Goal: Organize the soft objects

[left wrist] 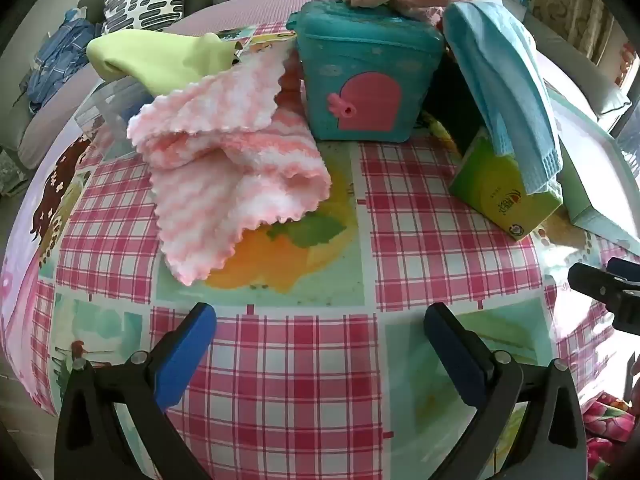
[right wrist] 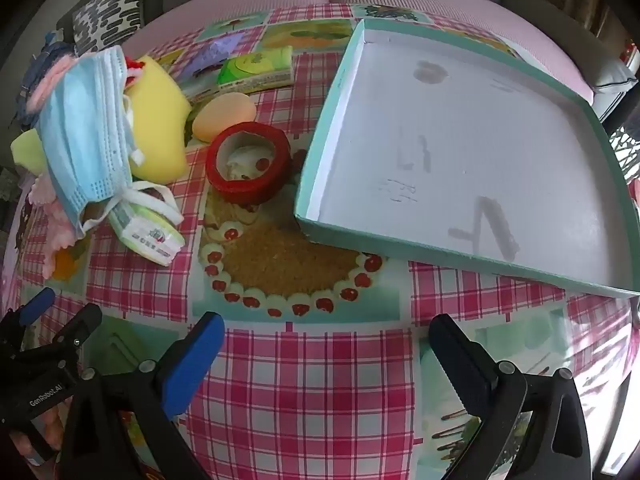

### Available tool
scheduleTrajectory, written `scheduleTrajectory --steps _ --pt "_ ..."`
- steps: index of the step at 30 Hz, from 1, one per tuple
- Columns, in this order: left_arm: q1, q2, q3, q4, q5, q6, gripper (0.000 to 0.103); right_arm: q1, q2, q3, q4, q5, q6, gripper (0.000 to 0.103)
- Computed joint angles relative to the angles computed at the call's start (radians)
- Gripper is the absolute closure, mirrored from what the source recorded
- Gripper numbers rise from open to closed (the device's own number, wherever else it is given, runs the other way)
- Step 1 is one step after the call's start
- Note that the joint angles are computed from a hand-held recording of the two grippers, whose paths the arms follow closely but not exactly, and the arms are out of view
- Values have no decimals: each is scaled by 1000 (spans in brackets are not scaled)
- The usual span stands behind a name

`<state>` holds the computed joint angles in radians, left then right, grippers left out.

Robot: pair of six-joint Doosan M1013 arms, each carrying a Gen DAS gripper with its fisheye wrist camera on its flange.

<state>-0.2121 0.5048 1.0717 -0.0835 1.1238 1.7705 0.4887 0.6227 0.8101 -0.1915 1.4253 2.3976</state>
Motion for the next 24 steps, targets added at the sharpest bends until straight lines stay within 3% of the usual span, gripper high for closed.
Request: scheduleTrajectory --steps 24 --pt "1 0 2 -6 -4 4 0 4 8 0 -13 15 -14 0"
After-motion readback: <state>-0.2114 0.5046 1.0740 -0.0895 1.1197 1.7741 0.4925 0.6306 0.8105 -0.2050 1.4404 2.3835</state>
